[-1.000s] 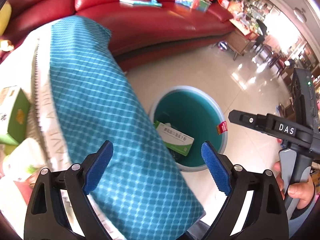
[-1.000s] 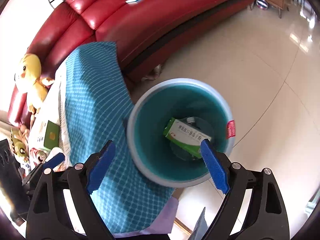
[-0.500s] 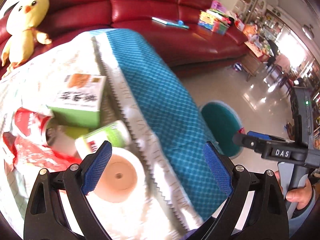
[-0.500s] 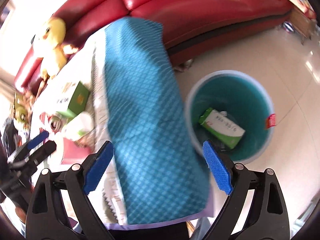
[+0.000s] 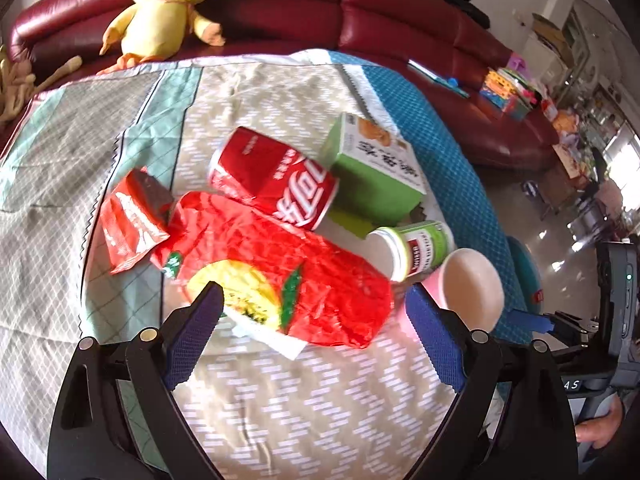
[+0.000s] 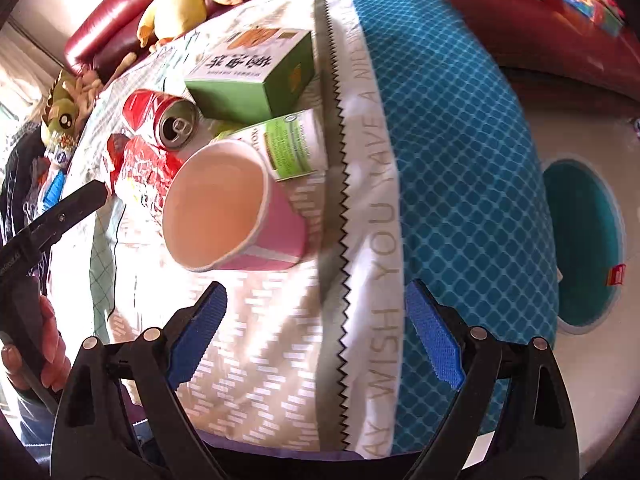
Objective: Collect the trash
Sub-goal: 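Grasp the pink paper cup with the right gripper while the left gripper grasps the red Coca-Cola can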
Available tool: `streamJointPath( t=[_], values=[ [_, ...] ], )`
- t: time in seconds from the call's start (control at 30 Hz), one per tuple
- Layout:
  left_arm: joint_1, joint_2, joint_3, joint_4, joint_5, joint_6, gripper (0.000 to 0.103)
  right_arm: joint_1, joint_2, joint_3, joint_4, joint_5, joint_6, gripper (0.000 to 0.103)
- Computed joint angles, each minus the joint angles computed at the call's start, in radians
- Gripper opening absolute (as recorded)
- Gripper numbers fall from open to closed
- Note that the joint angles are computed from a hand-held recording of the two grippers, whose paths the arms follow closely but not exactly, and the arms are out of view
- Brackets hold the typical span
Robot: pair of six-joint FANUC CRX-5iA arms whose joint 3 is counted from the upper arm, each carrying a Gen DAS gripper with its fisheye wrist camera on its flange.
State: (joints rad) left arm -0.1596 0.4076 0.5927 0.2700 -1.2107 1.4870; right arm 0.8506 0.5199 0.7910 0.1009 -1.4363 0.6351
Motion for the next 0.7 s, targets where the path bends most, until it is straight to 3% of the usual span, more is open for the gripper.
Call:
streamJointPath(
  t=[0.17,0.4,0.6,0.7],
  values=[
    [0.049,-0.023,-0.052,0.012,0.010,0.007,0.092,0.013,0.099,0.142,-0.003,-0.055,0.027,0.087],
    [0.067,-0.022,-0.071,0.029,0.017,0.003,0.092,0.034,0.197,0.272,0.083,-0.104,0.060,0.087],
    [0.067,-0.003,-0.055,0.034,0.006,0.003,0.092,0.023,0.288,0.431,0.055,-0.177,0.075,0.087],
    [0.063,0.014,-0.031,0.033,0.001,0.007,0.092,0.025,0.288,0.429,0.074,-0.176,0.097,0.087]
  ],
)
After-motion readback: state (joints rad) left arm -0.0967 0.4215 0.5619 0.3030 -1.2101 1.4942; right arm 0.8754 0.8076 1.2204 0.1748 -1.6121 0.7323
